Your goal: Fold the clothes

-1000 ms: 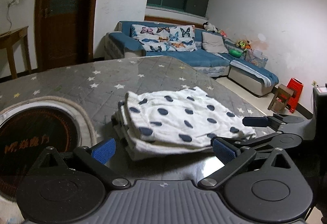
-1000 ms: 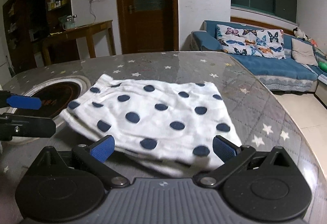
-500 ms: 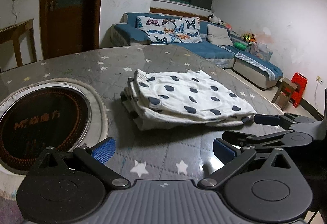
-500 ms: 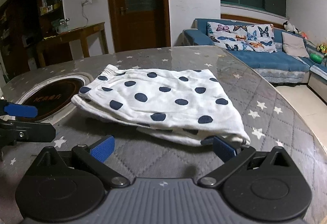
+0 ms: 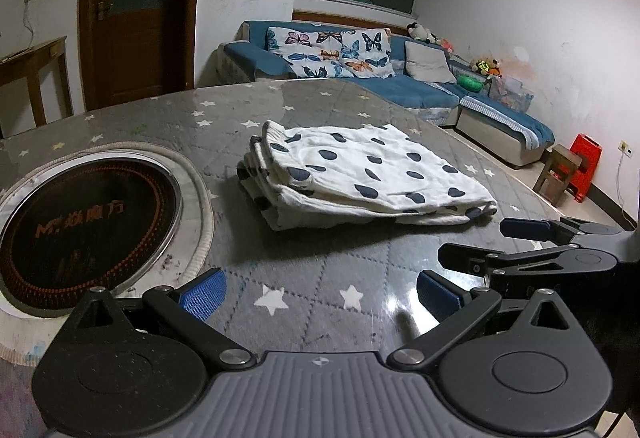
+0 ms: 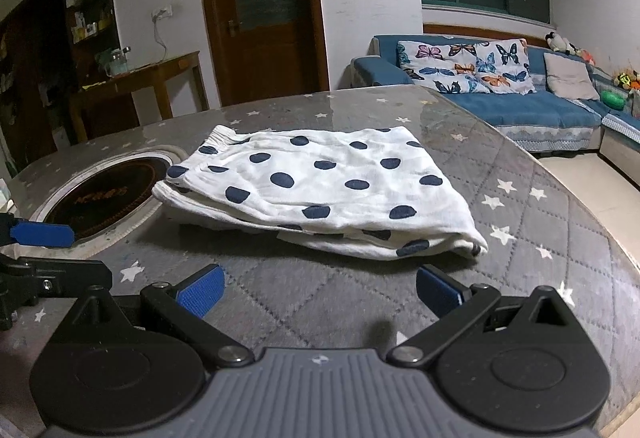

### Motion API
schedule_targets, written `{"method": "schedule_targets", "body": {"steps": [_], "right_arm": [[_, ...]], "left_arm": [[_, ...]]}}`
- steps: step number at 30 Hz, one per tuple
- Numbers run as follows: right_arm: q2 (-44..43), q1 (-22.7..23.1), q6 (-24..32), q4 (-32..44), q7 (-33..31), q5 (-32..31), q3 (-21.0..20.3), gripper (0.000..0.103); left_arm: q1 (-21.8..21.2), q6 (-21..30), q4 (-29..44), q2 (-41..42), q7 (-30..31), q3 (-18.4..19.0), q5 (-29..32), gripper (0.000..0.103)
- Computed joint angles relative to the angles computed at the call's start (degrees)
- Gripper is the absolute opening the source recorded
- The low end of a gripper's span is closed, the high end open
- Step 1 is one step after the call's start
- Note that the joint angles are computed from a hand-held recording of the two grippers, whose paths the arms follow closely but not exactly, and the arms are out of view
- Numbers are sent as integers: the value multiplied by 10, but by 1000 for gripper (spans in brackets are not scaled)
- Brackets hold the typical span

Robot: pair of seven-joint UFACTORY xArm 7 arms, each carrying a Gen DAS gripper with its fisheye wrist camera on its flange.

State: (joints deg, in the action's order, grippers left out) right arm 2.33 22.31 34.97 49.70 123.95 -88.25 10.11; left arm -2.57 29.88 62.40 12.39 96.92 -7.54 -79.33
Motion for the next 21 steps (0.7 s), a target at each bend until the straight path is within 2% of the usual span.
{"method": "schedule_targets", "body": {"steps": [21], "right_arm": [[-5,9,11,-11,26,-2,7,103]], "left_arm": [[-9,0,-29,-20,13,3,3,103]]}}
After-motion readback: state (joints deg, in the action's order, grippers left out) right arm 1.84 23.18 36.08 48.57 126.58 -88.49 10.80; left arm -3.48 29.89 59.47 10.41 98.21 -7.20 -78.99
